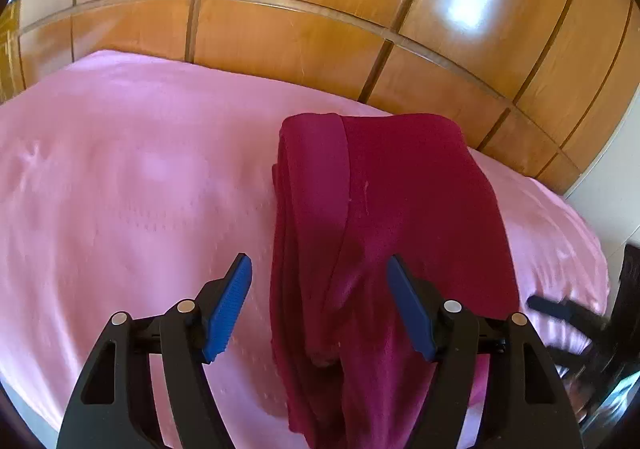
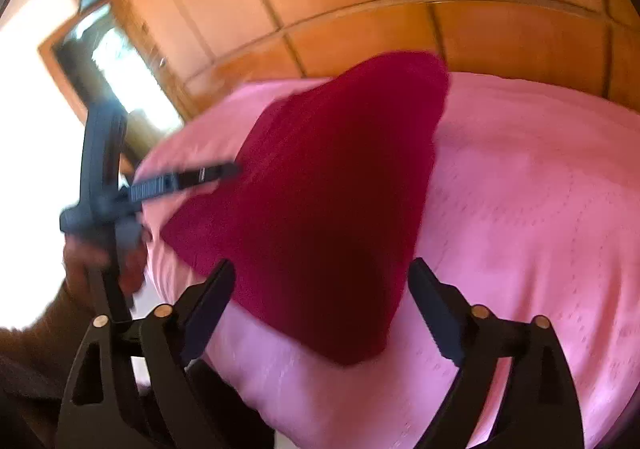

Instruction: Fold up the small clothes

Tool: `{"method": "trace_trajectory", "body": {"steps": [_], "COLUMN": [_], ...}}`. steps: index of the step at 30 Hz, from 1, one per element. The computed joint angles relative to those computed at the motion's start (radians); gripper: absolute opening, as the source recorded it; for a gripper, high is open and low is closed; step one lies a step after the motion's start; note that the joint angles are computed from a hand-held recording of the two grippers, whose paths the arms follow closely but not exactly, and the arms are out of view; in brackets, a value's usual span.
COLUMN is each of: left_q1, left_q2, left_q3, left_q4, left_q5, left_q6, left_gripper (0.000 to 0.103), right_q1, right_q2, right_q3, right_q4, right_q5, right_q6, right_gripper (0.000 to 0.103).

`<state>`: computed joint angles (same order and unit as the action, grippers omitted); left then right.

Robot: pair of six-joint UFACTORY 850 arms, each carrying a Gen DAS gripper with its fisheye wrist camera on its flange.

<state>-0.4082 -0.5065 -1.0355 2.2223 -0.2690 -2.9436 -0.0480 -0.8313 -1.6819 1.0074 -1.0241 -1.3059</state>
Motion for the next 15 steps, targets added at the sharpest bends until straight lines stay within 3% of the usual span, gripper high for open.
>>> {"method": "trace_trajectory", "body": {"steps": [3,9,13,15], "left_q1": [-0.003,-0.013,-0.008,-0.005], "left_q2": [-0.018,-0.032,-0.040,-0.041], "left_q3": [-0.020,-0.025,-0.020,-0.013], "left_q4": [0.009,-0.034,0.013,0.058], "left_q5": [0.001,-0.004,0.004,0.000], "left_q6": [0.004,0.080,0.038,-0.007], "left_gripper": [0.069,0.069,0.069,0.075], "right_q1": [-0.008,-0.001,0.019,0.027], "right_q2": [-0.082,-0.291,-0.429,-0.494], "right_q3": [-0.133,-0.444,-0.671,-0.776], "right_q4": [0.015,0.029,-0.029,-0.062], "right_q5": [-0.061,-0.153,-0.215,-0.243], "right_q6": [0.132,0.403,0.543,0.588], "right_gripper": [0.097,0.100,0.100,0.100]}}
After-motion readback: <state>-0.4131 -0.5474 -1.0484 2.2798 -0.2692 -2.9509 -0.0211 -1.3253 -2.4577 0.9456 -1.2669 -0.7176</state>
